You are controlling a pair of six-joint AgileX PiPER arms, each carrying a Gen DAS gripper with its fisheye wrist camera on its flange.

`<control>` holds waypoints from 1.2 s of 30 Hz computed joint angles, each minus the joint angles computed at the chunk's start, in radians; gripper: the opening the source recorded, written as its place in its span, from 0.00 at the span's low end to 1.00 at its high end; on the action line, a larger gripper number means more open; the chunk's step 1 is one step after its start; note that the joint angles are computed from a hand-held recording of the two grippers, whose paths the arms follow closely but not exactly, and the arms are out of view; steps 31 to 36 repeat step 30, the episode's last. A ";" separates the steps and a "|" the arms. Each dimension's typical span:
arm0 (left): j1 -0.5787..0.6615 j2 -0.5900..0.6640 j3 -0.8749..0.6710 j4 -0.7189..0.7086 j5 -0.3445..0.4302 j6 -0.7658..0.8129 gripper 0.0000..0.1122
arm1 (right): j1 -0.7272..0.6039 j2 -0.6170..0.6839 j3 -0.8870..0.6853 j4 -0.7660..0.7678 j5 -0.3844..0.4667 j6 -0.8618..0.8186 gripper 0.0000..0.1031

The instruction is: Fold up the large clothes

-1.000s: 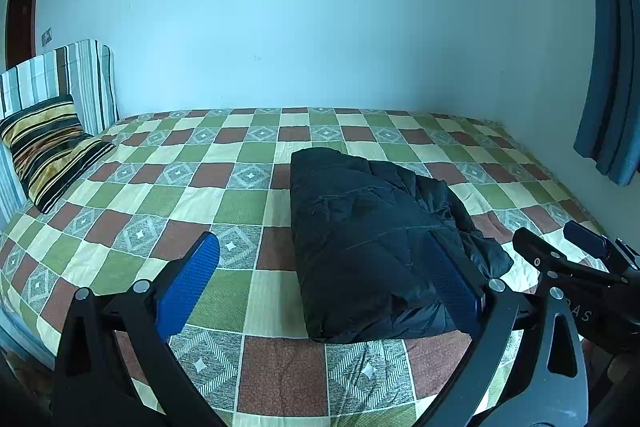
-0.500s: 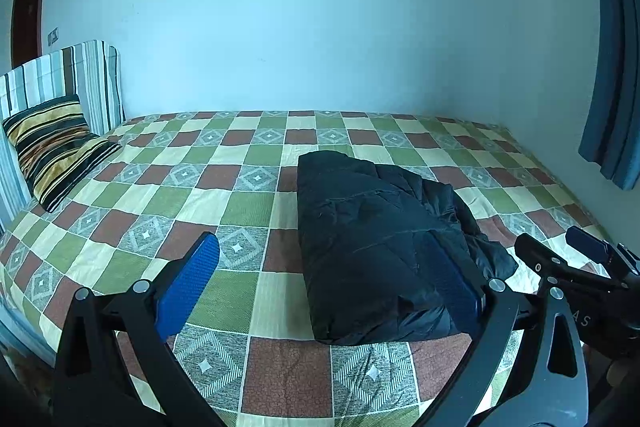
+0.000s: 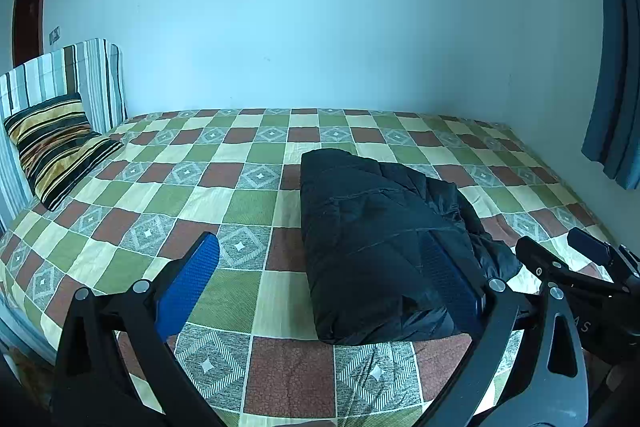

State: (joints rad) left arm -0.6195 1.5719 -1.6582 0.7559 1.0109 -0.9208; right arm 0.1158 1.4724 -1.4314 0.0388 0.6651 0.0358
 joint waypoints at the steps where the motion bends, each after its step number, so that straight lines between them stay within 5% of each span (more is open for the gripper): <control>1: 0.000 0.001 -0.001 0.002 0.001 0.000 0.89 | 0.000 0.000 0.001 0.002 -0.001 -0.003 0.80; 15: -0.012 0.005 0.022 0.043 -0.010 -0.032 0.90 | -0.002 0.013 0.008 0.005 -0.002 -0.017 0.80; 18: -0.021 0.026 0.011 0.074 0.038 -0.058 0.90 | -0.006 0.022 0.007 0.015 -0.001 -0.027 0.80; 24: 0.046 0.038 0.029 0.027 -0.008 -0.028 0.90 | -0.029 0.049 -0.004 0.036 -0.007 -0.047 0.80; 30: 0.251 0.109 0.026 -0.090 -0.052 0.057 0.90 | -0.129 0.158 -0.087 0.035 -0.017 -0.062 0.80; 36: 0.251 0.109 0.026 -0.090 -0.052 0.057 0.90 | -0.129 0.158 -0.087 0.035 -0.017 -0.062 0.80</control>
